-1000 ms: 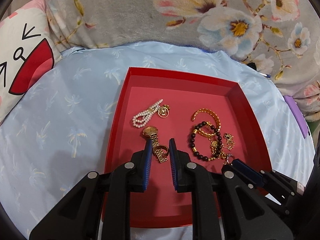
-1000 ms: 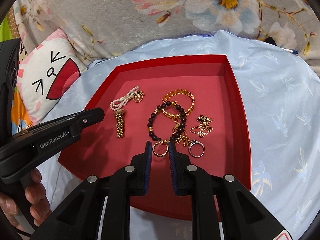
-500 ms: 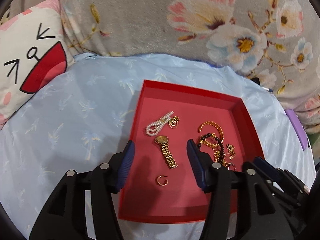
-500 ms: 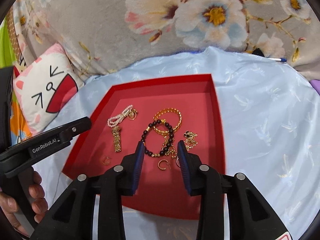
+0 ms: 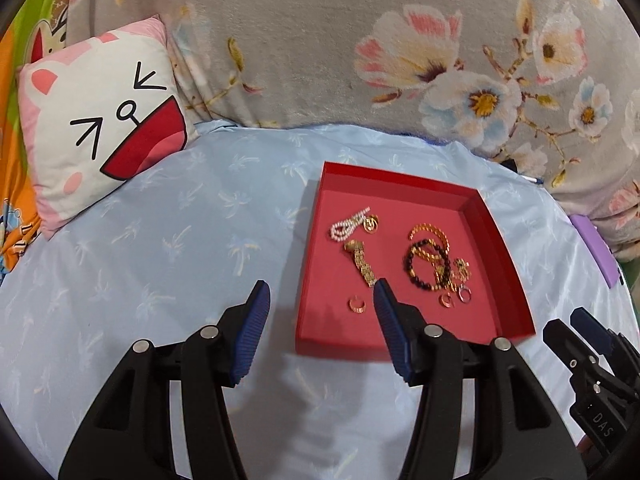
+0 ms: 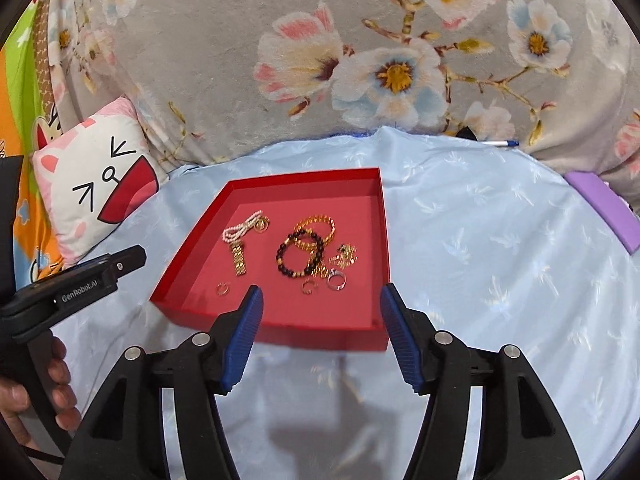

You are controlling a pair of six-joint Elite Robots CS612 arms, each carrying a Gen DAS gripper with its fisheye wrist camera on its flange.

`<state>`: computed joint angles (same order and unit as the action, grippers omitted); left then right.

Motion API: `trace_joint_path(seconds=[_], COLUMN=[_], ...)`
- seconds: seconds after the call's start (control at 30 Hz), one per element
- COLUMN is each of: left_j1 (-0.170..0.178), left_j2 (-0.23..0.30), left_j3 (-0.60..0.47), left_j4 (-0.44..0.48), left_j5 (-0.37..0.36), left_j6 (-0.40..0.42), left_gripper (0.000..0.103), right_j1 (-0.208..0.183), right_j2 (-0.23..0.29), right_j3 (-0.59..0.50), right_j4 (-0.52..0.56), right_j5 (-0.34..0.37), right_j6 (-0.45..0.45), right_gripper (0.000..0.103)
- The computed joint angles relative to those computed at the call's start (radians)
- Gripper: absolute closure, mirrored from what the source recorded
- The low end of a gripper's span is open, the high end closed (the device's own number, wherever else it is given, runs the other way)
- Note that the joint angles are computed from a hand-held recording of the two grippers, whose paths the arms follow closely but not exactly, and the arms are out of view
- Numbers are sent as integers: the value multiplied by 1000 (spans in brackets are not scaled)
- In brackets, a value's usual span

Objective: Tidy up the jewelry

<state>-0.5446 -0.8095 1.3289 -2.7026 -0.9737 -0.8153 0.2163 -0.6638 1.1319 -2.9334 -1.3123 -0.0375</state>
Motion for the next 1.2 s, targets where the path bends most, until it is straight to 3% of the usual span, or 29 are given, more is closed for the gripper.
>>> trace_joint_path(seconds=[0.5,0.87,1.2], left_j1=[-54,-56,-49], left_j2=[-7,3,20], left_j3=[53,37,1], left_j4=[62,73,140], left_j5=[31,21,47], left_j6=[-75,-70,-75], left_gripper=[45,37,30], right_j1=[11,17,26], right_j2=[-48,-36,-6], right_j3=[120,98,45], right_j4=[-21,-13,28], right_j5=[-55,-71,-86], right_j6=[-1,-4,-3], right_gripper=[36,32,29])
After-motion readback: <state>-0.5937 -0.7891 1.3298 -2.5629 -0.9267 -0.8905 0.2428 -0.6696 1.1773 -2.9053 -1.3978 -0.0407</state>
